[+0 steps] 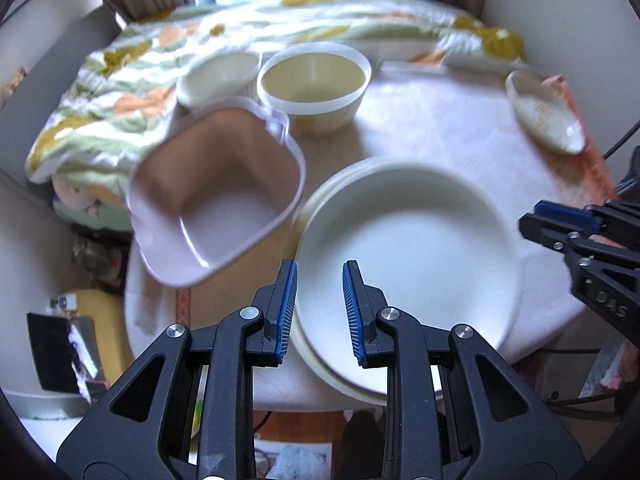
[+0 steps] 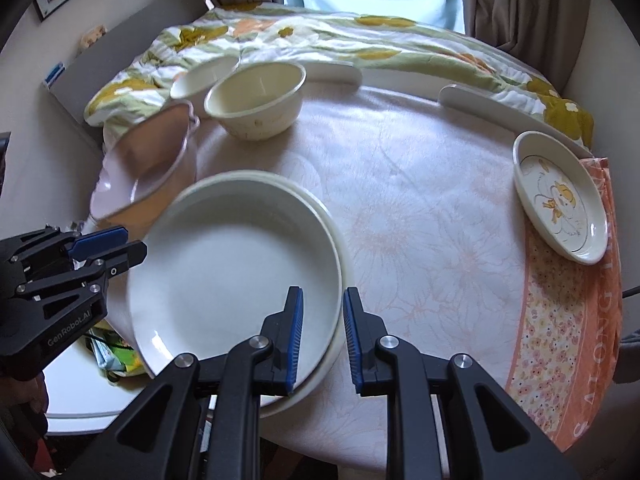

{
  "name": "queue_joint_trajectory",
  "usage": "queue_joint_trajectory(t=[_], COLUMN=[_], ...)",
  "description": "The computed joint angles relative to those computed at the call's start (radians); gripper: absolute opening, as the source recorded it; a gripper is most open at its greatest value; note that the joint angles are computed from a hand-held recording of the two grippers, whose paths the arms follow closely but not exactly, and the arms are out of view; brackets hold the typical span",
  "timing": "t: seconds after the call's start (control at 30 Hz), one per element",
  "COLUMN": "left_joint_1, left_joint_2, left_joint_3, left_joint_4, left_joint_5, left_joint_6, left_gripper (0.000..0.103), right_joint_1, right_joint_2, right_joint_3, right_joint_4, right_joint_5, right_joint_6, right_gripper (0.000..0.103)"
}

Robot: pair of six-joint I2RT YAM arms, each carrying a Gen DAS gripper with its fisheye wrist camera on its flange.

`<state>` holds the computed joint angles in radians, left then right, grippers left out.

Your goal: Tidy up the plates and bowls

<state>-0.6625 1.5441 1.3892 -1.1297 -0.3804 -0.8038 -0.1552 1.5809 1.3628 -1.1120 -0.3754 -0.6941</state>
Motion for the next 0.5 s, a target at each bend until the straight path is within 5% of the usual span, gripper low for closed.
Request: queue_joint_trajectory(t=[0.13, 0.17, 0.2, 0.23, 0.27, 0.5], left_joint_1=[-0.042, -0.047, -0.052, -0.054, -0.066, 0.011], left_joint_2=[-0.02, -0.013, -0.002, 0.005, -0.003, 0.167], left_joint_3=[0.135, 0.174, 0.216, 0.248, 0.263, 0.529], left_joint_4=[-0.044, -0.054, -0.056, -0.051, -0.02, 0.063], left_joint_5=[-0.072, -0.087, -0.099, -0.115, -0.145, 0.071], left_joint_6=[0.018, 0.032, 0.054, 0.074, 0.1, 0.326], left_gripper=[0.028, 0.036, 0.072, 0.103, 0.103, 0.103], right_joint_1=[-0.075, -0.103, -0.13, -0.157, -0.188, -0.353], right_joint_2=[-0.005, -0.007, -0.012, -0.017, -0.02, 0.026], right_joint_3=[0.103, 0.127, 0.142, 0.153, 0.164, 0.3], right_joint_4=[-0.074, -0.084, -0.084, -0.082, -0.076, -0.074], right_joint_5=[-0.069, -0.086, -0.1, -0.115, -0.137, -0.163], right_joint_6=[0.002, 0.007, 0.015, 0.021, 0.026, 0.09], right_gripper=[0.02, 0.031, 0.057, 0.072, 0.094, 0.097])
